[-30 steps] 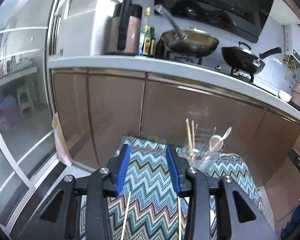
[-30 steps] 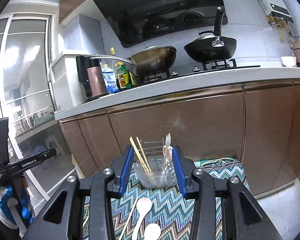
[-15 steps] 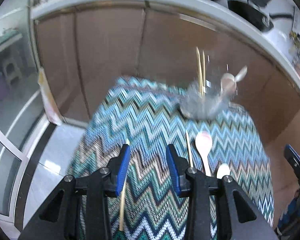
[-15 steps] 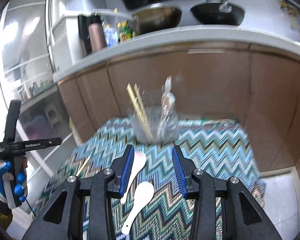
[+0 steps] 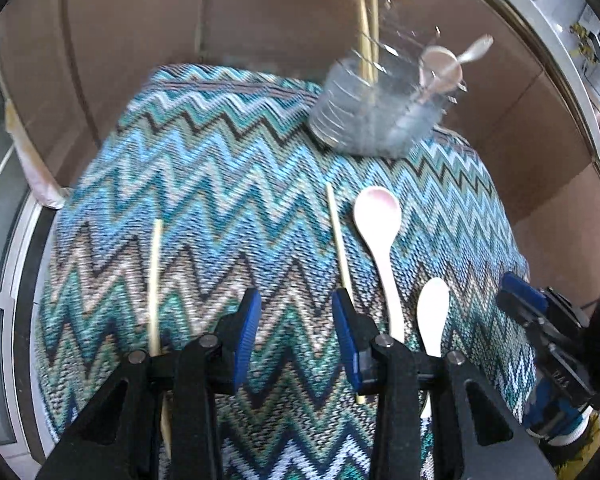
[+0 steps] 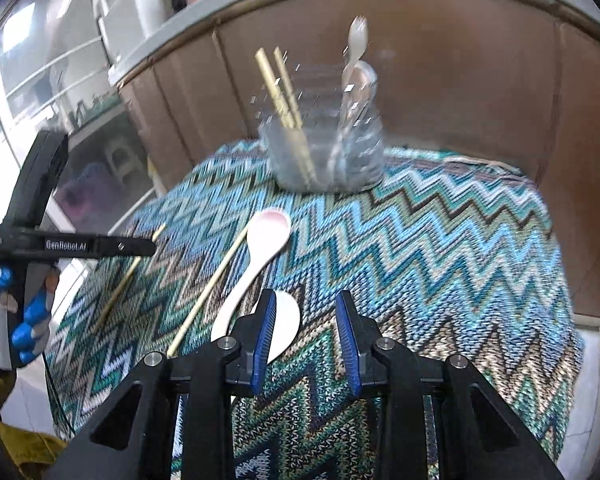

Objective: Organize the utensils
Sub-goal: 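Grasp a chopstick with the left tool while the right tool grasps a white spoon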

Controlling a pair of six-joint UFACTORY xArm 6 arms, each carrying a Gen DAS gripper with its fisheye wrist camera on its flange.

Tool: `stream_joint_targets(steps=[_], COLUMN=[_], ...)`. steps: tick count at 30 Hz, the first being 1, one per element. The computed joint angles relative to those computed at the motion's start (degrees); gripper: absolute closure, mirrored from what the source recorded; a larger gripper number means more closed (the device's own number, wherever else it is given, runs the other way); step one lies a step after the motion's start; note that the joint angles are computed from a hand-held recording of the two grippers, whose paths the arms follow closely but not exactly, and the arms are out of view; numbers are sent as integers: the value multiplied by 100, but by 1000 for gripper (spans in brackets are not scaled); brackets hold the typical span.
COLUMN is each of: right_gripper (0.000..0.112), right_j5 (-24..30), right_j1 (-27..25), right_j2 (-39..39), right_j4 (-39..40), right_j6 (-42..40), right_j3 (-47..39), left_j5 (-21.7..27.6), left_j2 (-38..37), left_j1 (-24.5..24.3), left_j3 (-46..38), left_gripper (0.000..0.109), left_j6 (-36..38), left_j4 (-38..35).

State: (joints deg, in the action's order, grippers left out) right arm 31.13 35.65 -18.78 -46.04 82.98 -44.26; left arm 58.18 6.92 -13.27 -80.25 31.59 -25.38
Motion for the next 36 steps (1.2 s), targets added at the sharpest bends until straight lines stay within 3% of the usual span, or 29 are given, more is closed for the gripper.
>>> stream_joint_targets(steps=[9,15,21,27,31,36], right_gripper=[84,85,85,85,102,107], right_j5=[-1017,-1494,-1402,-1039,-666,-694], right_j1=[-376,-485,-545,-682,-829,-818], right_j2=[511,731,1074,1445,1716,1820], right_j4=[1973,3956,5839,7019,7657,8154], right_j6=[-2163,-3974,-5890,-7277,-8027,-8566], right_j3=[37,132,-126,-602,-914,-999], left_j5=[1039,1781,2186,2401,2450,2234], left_j2=[995,1758,2337,2641,2748,2506], left_j1=[-439,-620,-806,-889,-864,-716], left_j3=[-1322,-2368,-3103,-3424,-3575,-3224], left_gripper=[74,79,85,97,101,102], left_j6=[-354,-772,-1076,-1158,-1204,-1103], left_j4=[541,814,1169,1200,1114,884])
